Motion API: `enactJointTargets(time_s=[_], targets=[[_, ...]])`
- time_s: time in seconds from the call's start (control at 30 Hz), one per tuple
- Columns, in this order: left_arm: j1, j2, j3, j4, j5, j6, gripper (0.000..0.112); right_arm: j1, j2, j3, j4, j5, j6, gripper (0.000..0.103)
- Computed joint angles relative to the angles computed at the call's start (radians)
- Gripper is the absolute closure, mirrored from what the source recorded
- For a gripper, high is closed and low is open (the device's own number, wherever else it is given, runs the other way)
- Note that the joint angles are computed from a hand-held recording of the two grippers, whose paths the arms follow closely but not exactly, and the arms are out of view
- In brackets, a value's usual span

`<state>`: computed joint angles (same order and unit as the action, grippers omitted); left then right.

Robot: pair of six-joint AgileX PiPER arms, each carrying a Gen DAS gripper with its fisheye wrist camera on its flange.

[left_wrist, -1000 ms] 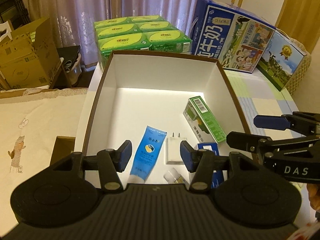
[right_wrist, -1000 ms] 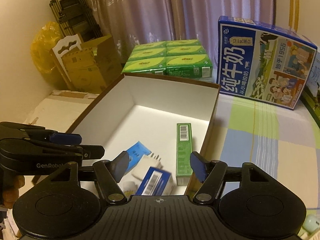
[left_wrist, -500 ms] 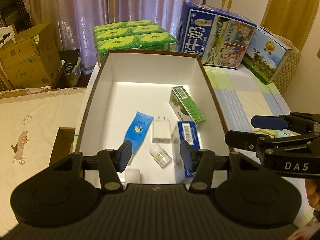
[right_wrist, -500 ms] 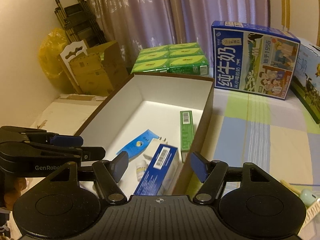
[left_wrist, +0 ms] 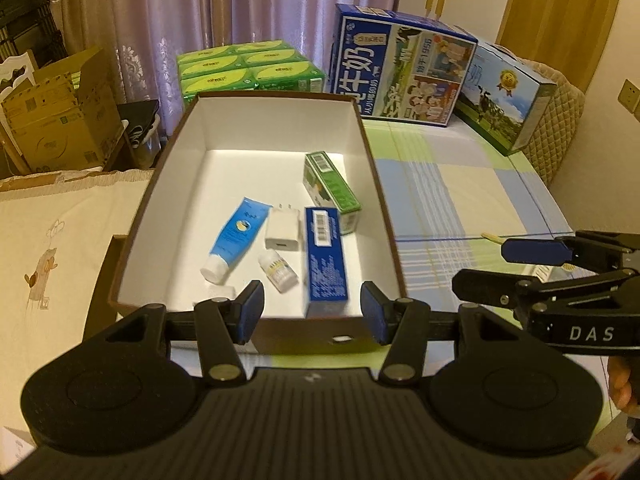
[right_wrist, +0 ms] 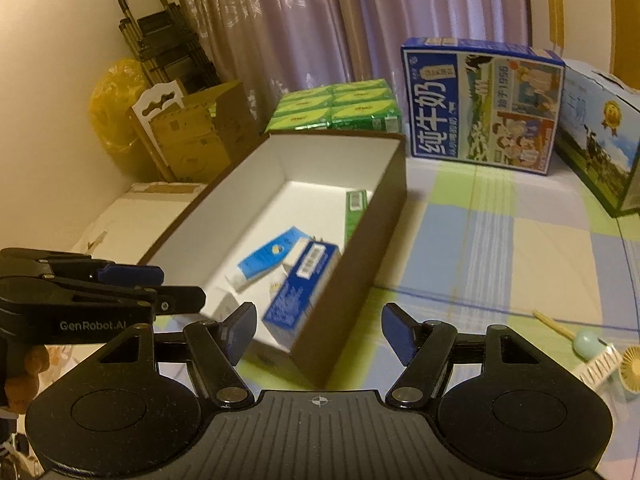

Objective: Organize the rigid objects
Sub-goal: 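Withdraw both tools from the shoebox back toward the table items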

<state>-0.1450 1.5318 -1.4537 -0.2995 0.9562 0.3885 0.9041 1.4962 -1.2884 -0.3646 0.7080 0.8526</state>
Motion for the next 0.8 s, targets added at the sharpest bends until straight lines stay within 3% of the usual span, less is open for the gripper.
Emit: enactJointTargets(time_s=[0.47,0.8], targets=[[-0.248,-0.125,0.162,0.131,-0.020,-0.262,0.063,-0.097,-0.301,0.284,0.175,0.028,-0.198,0.037],[-0.441,-0.090,0.198,0.171,-0.042,-0.376,0.063,-0.305,-0.486,0.435,0.330,0.112,-0.382,0.037]])
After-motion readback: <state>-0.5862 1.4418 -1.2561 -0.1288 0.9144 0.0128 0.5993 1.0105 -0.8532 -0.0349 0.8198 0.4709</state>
